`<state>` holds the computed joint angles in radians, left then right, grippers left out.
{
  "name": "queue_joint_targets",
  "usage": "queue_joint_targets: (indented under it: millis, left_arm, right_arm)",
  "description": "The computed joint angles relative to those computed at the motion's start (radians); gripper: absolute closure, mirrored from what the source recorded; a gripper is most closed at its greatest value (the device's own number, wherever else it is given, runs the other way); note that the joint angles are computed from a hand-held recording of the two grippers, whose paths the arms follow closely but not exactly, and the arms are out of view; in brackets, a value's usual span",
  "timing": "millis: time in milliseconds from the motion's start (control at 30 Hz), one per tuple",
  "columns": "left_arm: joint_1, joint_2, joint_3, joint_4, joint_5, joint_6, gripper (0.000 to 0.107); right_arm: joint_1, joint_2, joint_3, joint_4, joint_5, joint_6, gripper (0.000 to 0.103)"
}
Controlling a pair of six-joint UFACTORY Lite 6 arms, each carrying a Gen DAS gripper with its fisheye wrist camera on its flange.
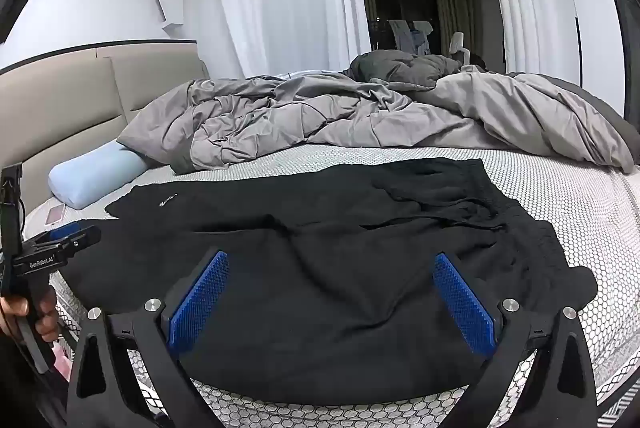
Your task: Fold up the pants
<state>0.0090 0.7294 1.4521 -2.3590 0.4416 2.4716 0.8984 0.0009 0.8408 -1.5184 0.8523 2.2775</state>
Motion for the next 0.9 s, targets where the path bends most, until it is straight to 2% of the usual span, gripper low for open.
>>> queue_joint_targets:
  millis: [200,267,500,900]
  left_arm:
    - [-0.02,-0.004,0.001,-0.05,-0.024,0.049,0.005]
    - [-0.001,0.002,0.004,-0.012,-0.003,0.005,0.005]
    - [0.0,0.0,0.0,-0.014,0.001,0.007,0.005]
    - [-0.001,0.0,-0.001,-0.017,0.002,0.012,0.005]
  right_arm:
    - [0.032,0.024,0.03,0.035,0.043,-0.031,0.0]
    - [0.039,0.02,0.036,0.054,0.048,-0.045,0.0]
    - [0.025,-0.037,-0.026,0.032,0.023,-0.009,0.0]
    - [0.012,-0.002,0.007,0.037,0.014,-0.027,0.0]
